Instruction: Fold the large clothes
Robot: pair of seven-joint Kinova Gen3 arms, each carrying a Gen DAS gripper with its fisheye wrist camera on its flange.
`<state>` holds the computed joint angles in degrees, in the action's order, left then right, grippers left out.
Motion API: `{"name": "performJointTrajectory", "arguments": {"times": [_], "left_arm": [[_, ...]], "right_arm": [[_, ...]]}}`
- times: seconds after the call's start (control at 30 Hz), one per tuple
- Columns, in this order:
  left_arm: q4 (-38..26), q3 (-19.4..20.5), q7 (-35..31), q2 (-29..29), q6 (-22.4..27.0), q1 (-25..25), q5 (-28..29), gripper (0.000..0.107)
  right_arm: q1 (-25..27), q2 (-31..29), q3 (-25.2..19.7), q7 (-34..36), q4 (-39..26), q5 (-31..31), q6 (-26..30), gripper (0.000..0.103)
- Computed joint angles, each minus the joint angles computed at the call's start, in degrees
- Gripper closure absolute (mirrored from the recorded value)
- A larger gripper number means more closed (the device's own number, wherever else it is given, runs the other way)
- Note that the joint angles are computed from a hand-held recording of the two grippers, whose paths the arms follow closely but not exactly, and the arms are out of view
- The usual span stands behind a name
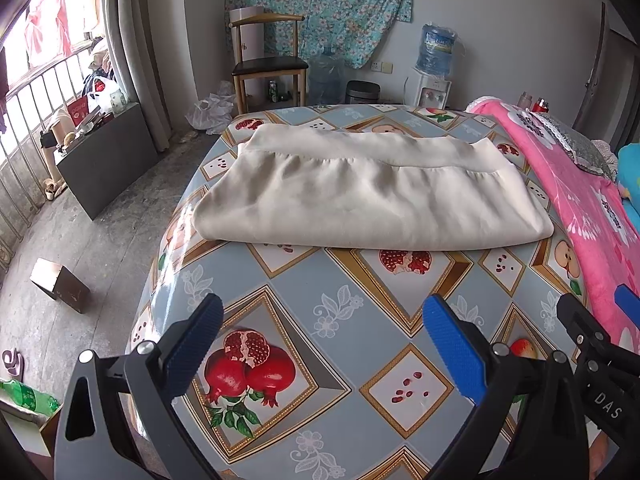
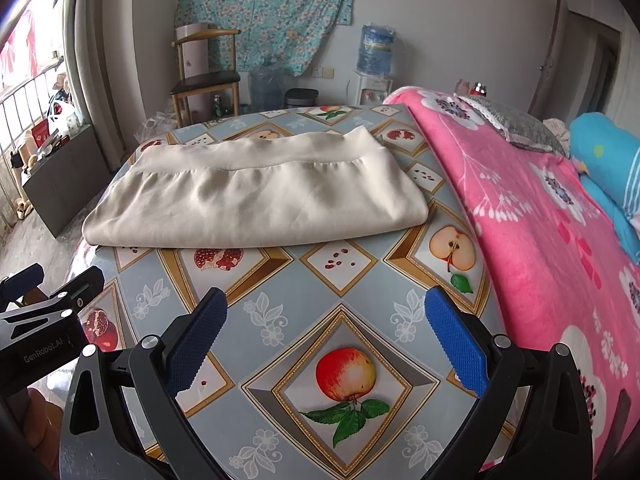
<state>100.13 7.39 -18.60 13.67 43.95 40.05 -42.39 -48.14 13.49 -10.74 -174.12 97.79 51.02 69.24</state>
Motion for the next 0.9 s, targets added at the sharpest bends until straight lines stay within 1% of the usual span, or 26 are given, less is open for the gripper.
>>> {"name": "performJointTrajectory", "arguments": {"times": [0.9], "left_arm": [[0.13,-0.02,0.21,0.02,-0.13,0.10,-0.14,0.009]], "right_arm": [[0.15,0.05,0.02,0.69,-0.13,-0.15,-0.15,0.007]]}}
